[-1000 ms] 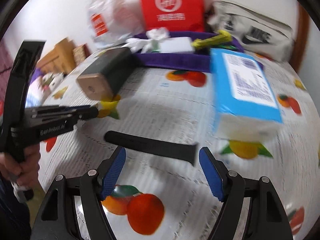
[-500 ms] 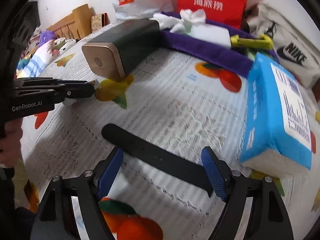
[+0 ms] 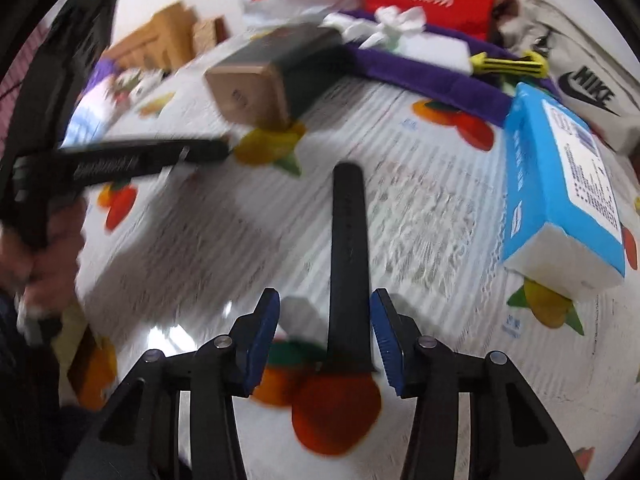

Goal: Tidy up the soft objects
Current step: 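Lift the snack packet with the left gripper while the right grasps the black watch strap, then carry the snack packet and black strap toward the purple towel with both grippers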

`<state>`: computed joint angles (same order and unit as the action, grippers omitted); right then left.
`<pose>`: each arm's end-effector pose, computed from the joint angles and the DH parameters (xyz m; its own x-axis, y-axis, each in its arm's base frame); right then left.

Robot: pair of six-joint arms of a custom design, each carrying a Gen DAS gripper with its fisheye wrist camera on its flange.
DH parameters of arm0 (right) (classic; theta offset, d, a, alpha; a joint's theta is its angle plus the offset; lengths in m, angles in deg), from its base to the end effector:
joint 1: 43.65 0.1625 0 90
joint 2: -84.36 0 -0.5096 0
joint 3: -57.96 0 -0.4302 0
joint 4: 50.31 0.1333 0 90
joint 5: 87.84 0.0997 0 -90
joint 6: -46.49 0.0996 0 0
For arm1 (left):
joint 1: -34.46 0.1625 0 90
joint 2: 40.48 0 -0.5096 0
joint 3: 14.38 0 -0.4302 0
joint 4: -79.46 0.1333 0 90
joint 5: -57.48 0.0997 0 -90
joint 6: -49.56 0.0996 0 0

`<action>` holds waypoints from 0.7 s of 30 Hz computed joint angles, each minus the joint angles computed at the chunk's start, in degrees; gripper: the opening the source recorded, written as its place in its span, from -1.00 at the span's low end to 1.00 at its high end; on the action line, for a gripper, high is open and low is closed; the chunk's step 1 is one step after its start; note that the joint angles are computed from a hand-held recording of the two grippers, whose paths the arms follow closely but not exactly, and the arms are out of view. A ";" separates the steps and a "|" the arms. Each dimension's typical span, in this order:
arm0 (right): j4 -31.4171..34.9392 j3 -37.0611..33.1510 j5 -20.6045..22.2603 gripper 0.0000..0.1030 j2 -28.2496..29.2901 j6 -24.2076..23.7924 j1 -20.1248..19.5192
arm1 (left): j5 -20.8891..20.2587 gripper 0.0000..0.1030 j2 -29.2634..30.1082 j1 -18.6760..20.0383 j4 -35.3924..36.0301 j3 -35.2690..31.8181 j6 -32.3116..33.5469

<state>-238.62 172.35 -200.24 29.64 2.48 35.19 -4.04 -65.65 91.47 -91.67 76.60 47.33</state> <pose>-0.0317 -0.6532 0.1975 -0.7243 -0.2358 0.6479 -0.4895 0.8377 -0.2423 -0.2604 -0.7332 -0.0713 -0.8257 0.3412 -0.4493 0.4934 0.8229 -0.2819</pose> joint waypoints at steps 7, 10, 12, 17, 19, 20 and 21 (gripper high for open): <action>-3.29 0.19 2.41 -0.60 0.68 2.82 -0.66 | 0.67 -0.76 0.06 -0.23 0.09 0.10 0.02; -4.46 0.29 3.35 -0.57 0.87 3.34 -0.91 | 0.99 -0.75 0.29 -0.30 0.56 -0.21 -0.12; -6.89 0.17 4.42 -0.55 1.81 3.31 -1.08 | 0.92 -0.71 0.39 -0.22 0.88 -0.40 -0.59; -11.04 0.37 4.40 -0.60 3.14 1.65 -0.91 | 0.65 -0.75 0.34 -0.13 0.31 -0.23 -0.24; -9.87 0.84 4.40 -0.63 2.17 2.67 -0.96 | 0.89 -0.77 0.10 -0.28 -0.10 0.20 -0.18; -9.56 1.37 4.44 -0.63 1.48 3.02 -1.10 | 1.02 -0.78 -0.13 -0.36 -0.32 0.54 -0.22; -10.01 1.91 4.38 -0.63 1.04 3.03 -1.23 | 1.21 -0.78 -0.34 -0.45 -0.69 0.95 -0.39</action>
